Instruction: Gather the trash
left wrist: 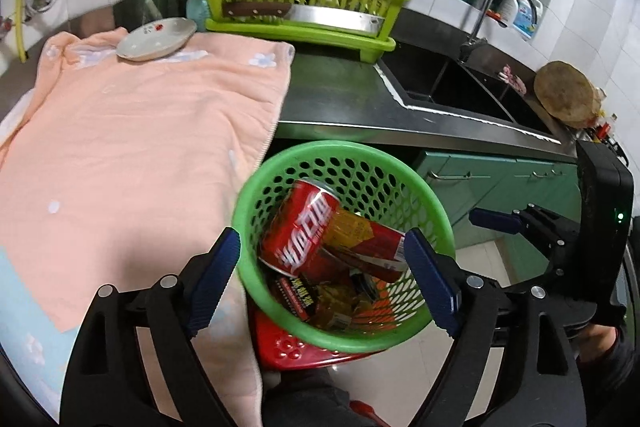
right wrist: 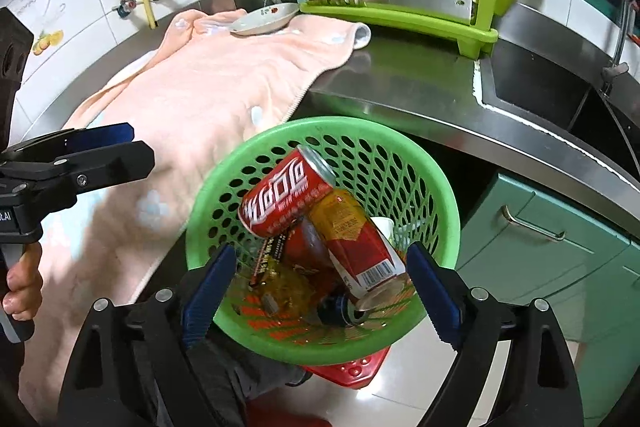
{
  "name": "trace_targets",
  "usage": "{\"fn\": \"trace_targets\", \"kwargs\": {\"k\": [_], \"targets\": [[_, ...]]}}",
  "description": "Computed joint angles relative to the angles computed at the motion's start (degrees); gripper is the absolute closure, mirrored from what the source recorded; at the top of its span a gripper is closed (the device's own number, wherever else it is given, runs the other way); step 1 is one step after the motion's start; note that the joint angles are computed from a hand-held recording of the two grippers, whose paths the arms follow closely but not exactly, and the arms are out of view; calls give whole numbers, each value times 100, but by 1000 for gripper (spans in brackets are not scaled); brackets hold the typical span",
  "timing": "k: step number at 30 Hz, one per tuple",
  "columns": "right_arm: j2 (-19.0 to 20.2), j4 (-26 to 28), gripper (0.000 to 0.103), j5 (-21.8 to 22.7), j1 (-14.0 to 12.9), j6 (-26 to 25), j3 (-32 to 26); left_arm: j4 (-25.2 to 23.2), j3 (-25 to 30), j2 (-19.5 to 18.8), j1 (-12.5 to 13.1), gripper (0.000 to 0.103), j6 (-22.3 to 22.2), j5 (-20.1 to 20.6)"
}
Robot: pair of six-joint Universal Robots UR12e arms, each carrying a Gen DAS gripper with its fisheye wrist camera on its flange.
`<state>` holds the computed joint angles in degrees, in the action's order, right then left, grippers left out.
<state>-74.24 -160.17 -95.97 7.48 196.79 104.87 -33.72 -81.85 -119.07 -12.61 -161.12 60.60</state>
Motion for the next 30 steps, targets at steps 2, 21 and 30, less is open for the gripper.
{"fn": "trace_targets", "kwargs": {"k": [2, 21, 30], "targets": [[-7, -36, 18, -51, 40, -15, -2, 160, -87, 54, 19, 18, -34, 61], [113, -482, 13, -299, 554, -55, -239, 1929, -1030, 640, 414, 5, -842, 736], [210, -676, 12, -305, 728, -59, -403, 2367, -1341, 828, 540, 5, -963, 1348]]}}
